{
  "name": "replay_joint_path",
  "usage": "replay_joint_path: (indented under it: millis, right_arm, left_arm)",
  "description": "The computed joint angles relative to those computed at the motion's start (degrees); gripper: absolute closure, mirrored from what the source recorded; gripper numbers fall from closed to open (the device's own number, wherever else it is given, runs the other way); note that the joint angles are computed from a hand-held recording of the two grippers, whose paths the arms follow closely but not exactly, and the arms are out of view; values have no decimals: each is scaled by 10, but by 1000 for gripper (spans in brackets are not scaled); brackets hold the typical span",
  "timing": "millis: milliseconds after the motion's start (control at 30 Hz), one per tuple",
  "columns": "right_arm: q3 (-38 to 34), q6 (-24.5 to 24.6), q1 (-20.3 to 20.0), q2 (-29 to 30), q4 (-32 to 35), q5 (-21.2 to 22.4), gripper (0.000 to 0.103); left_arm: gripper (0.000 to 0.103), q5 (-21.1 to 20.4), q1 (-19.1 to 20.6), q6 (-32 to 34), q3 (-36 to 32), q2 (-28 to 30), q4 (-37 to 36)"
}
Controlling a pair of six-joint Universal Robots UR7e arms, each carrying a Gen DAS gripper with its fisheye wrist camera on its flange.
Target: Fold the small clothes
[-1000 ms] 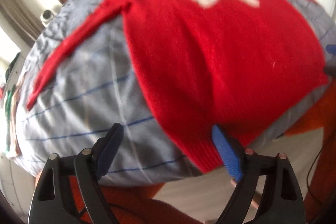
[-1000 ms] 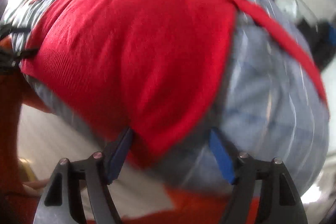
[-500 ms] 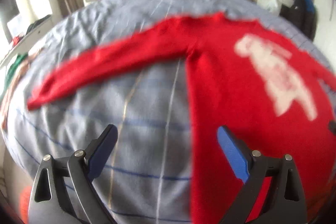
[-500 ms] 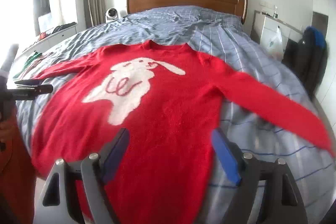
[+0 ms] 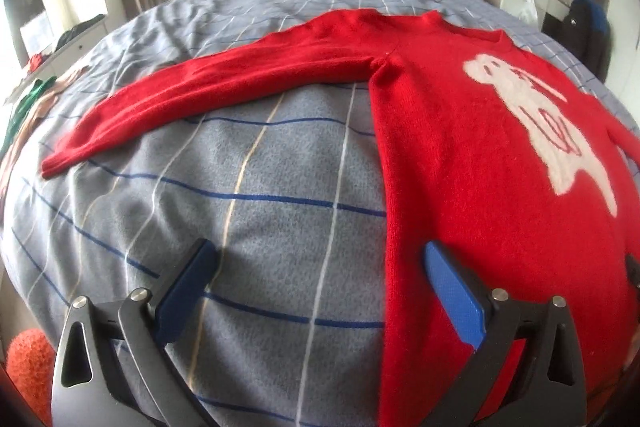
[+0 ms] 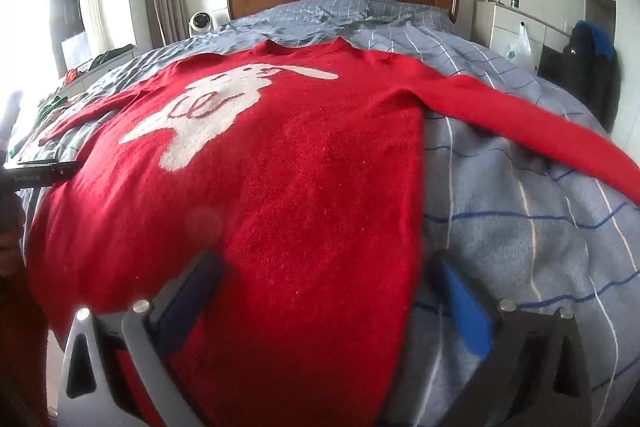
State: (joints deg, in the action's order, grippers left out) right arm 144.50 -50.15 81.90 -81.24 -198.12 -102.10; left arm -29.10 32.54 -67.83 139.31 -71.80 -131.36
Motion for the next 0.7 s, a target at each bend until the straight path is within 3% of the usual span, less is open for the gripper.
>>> replay_joint_path:
  millis: [267,467,700]
  right_arm:
    - [9,-12,-10,2,-24,19,0]
    - [11,-14,-12,2,-29,22,0]
    - [11,-14,-11,3,-29,21,0]
  left_arm:
    - [0,5,-1,-5,0,-1,12]
    - [0,35,-15,-9,14,11,6]
    - [0,33,-12,8,16,10,-12]
